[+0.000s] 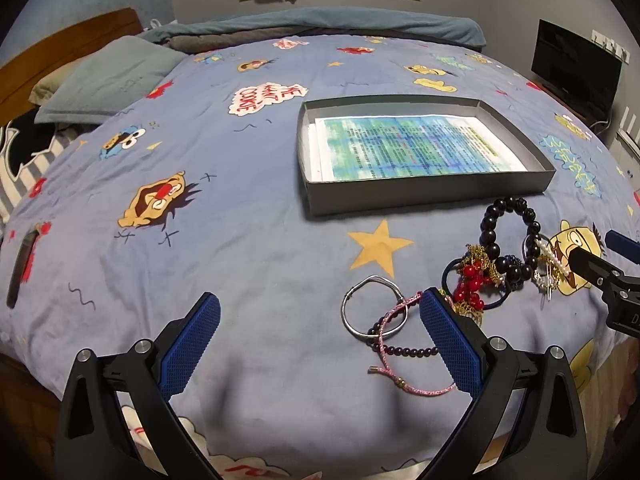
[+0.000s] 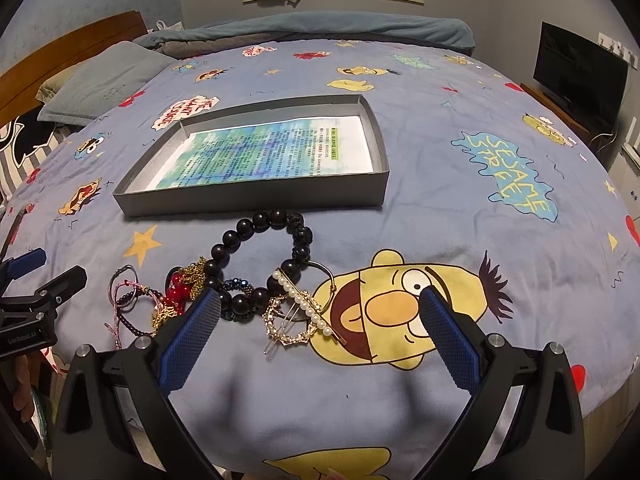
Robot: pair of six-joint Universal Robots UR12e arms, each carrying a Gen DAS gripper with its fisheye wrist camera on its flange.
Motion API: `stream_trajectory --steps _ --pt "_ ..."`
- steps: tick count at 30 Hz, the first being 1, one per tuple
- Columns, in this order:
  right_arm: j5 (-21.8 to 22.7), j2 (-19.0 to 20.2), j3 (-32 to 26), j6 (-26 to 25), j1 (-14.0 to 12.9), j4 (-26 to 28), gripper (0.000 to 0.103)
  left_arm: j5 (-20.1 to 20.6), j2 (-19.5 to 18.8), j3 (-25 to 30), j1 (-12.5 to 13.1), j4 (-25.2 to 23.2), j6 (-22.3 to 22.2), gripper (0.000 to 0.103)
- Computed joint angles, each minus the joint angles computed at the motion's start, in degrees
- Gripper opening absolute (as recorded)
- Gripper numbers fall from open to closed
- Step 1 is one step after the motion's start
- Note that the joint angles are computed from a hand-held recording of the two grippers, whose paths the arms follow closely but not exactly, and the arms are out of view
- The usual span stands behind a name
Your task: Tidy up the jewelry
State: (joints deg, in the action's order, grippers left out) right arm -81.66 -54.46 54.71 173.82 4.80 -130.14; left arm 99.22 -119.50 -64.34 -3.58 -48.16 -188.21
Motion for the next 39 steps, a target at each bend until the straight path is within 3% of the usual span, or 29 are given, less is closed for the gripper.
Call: stream_trajectory --steps 6,10,15,18,23,26,33,39 --pt "0.16 0.1 0.35 -0.31 -0.21 -0.45 0.098 1.71 -0.18 -0.08 -0.14 -0.63 0.5 0.099" --pt "-2.17 0.21 1.32 -0.55 -0.09 -4.25 0.098 0.99 -0.5 -0.07 0.06 -0.69 1.64 0.099" --pt "-0.37 0.86 1.1 -1.36 -0.51 -5.69 0.098 1.39 -0.69 -1.09 -0.16 3.49 4.51 0.099" --pt "-1.21 1.81 0.12 -2.88 -0.27 -6.14 0.098 -2.05 -0.78 -1.44 0.45 4.38 4.95 0.099" --pt "2.04 3.5 -2.49 -3.03 -0.54 -5.24 0.097 -6.49 -0.88 -2.02 0.96 3.55 7.0 0.096" --pt "2.3 4.17 -3.53 -3.15 -0.41 -5.07 0.088 -6.61 -0.57 -3.12 0.71 4.68 8.75 0.095" --pt "4.85 5.64 -6.2 -4.06 -0.26 -0.64 0.063 -9.27 -0.19 -4.16 0.42 6.28 12.56 0.062" --pt "5.12 6.52 -7.65 -4.39 -0.02 0.88 0.052 -10.7 -0.41 -3.92 0.46 6.58 14.07 0.04"
